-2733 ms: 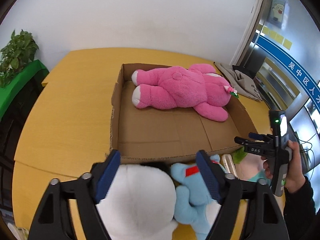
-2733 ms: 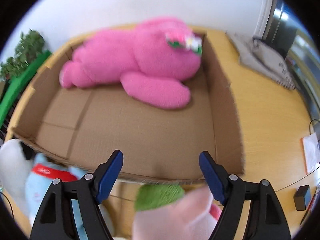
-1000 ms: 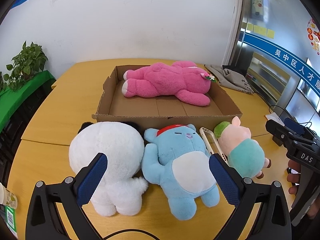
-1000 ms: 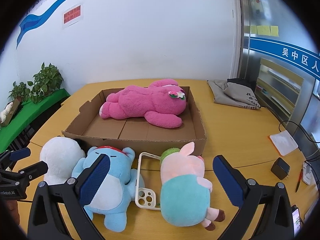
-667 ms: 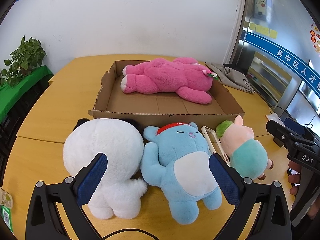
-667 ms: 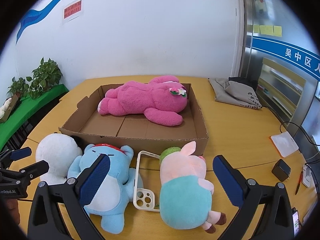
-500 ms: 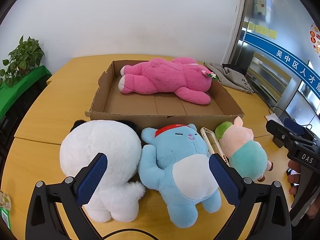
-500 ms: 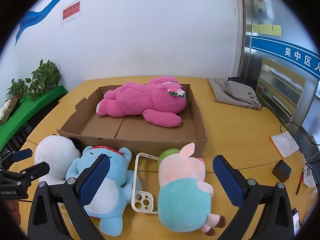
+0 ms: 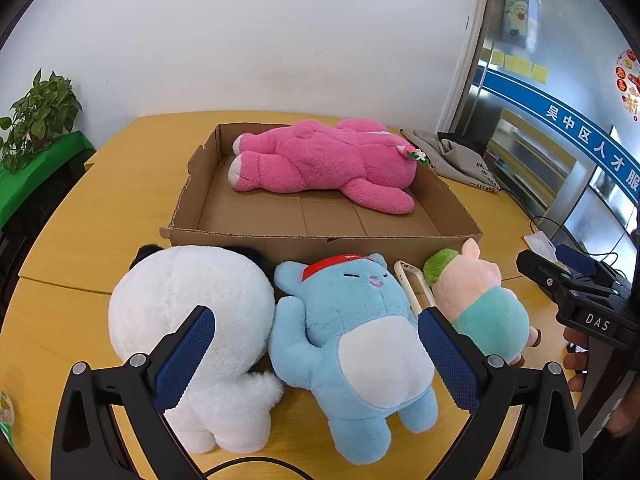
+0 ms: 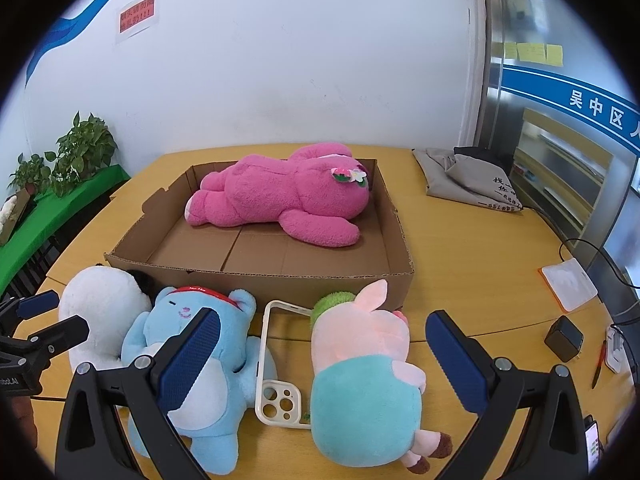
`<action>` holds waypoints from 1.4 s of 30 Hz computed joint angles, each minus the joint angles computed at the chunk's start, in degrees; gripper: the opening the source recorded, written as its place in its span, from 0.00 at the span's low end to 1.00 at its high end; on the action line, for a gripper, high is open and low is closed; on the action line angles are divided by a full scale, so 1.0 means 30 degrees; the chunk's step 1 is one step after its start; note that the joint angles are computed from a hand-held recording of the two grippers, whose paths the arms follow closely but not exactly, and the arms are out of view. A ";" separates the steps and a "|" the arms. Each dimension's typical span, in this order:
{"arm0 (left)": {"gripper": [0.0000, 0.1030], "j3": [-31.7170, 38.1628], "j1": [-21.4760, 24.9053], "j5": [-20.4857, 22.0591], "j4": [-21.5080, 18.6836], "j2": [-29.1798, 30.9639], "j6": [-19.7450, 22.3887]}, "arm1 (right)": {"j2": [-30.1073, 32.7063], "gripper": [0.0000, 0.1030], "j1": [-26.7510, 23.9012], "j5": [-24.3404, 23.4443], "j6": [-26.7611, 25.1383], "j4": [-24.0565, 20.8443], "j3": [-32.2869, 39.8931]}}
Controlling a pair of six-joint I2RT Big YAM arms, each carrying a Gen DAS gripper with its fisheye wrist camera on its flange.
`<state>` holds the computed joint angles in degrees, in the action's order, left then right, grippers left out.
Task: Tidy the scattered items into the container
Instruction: 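Withdraw both grippers from the box toward the remaining plush toys, then grasp the white panda plush with both grippers and lift it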
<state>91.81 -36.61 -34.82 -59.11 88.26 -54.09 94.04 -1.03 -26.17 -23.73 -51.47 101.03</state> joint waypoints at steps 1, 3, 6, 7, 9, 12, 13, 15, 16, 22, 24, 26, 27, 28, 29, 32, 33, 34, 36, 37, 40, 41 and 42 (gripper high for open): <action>1.00 -0.0139 0.0042 0.0047 0.0061 -0.0101 -0.0038 | -0.0005 1.00 0.0036 0.0032 -0.0039 -0.0031 -0.0026; 1.00 -0.0456 0.0137 0.0150 0.0204 -0.0349 -0.0105 | -0.0023 1.00 0.0097 0.0079 -0.0102 -0.0074 -0.0092; 1.00 -0.0950 0.0288 0.0319 0.0405 -0.0742 -0.0200 | -0.0040 1.00 0.0204 0.0093 -0.0201 -0.0202 -0.0133; 1.00 -0.1171 0.0351 0.0392 0.0465 -0.0921 -0.0229 | -0.0068 1.00 0.0244 -0.0010 -0.0286 -0.0282 -0.0153; 1.00 -0.1788 0.0548 0.0612 0.0593 -0.1409 -0.0370 | -0.0120 1.00 0.0310 -0.0430 -0.0420 -0.0413 -0.0215; 1.00 -0.2902 0.0961 0.1039 0.0796 -0.2312 -0.0698 | -0.0136 1.00 0.0595 -0.1569 -0.0909 -0.1217 -0.0263; 1.00 -0.3330 0.1164 0.1307 0.0922 -0.2655 -0.0786 | -0.0210 1.00 0.0766 -0.1990 -0.1212 -0.1545 -0.0347; 1.00 -0.4197 0.1665 0.2065 0.1264 -0.3342 -0.0856 | -0.0405 1.00 0.1190 -0.2854 -0.1997 -0.2297 -0.0590; 1.00 -0.4604 0.1935 0.2390 0.1427 -0.3651 -0.0849 | -0.0568 1.00 0.1486 -0.3379 -0.2615 -0.2800 -0.0817; 1.00 -0.5862 0.4277 0.5148 0.1587 -0.4173 0.0534 | -0.1366 1.00 0.3894 -0.5576 -0.5731 -0.5982 -0.2680; 1.00 -0.6005 0.5059 0.6283 0.1762 -0.3942 0.1497 | -0.1650 1.00 0.4841 -0.5138 -0.5433 -0.5729 -0.3741; 1.00 -0.6431 0.5825 0.7995 0.2603 -0.3914 0.2283 | -0.1687 1.00 0.5736 -0.4237 -0.4345 -0.4896 -0.4596; 1.00 -0.6677 0.6209 0.8963 0.3107 -0.3916 0.2624 | -0.1661 1.00 0.6185 -0.3788 -0.3795 -0.4505 -0.4974; 1.00 -0.6868 0.6527 0.9731 0.3504 -0.3908 0.2973 | -0.1693 1.00 0.6591 -0.3061 -0.3264 -0.3709 -0.5363; 1.00 -0.6979 0.6714 1.0195 0.3726 -0.3917 0.3269 | -0.1708 1.00 0.6992 -0.2288 -0.2771 -0.2913 -0.5726; 1.00 -0.7272 0.7036 1.1305 0.4088 -0.3984 0.3999 | -0.1641 1.00 0.7703 -0.0903 -0.2200 -0.1815 -0.6120; 1.00 -0.7361 0.7093 1.1611 0.4159 -0.3999 0.4237 | -0.1576 0.99 0.7913 -0.0543 -0.2046 -0.1600 -0.6177; 1.00 -0.7460 0.7149 1.1917 0.4234 -0.4031 0.4408 | -0.1561 0.98 0.8039 -0.0446 -0.1981 -0.1491 -0.6281; 0.96 -0.7728 0.7235 1.2423 0.4439 -0.4211 0.4527 | -0.1630 0.87 0.8296 -0.0102 -0.1844 -0.1153 -0.6596; 0.93 -0.7875 0.7228 1.2534 0.4543 -0.4335 0.4550 | -0.1749 0.86 0.8368 0.0038 -0.1729 -0.0799 -0.6844; 0.83 -0.8271 0.7200 1.2778 0.4894 -0.4782 0.4400 | -0.1837 0.77 0.8068 -0.0570 -0.1515 -0.0693 -0.6916; 0.80 -0.8340 0.7177 1.2812 0.4991 -0.4922 0.4317 | -0.1804 0.72 0.7880 -0.0941 -0.1525 -0.0852 -0.6816; 0.79 -0.8337 0.7093 1.2743 0.5027 -0.5038 0.4281 | -0.1778 0.68 0.7666 -0.1348 -0.1557 -0.1050 -0.6704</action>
<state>66.80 -15.33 3.41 -44.02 73.15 -41.25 88.70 21.97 -30.21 -28.40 -54.62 80.92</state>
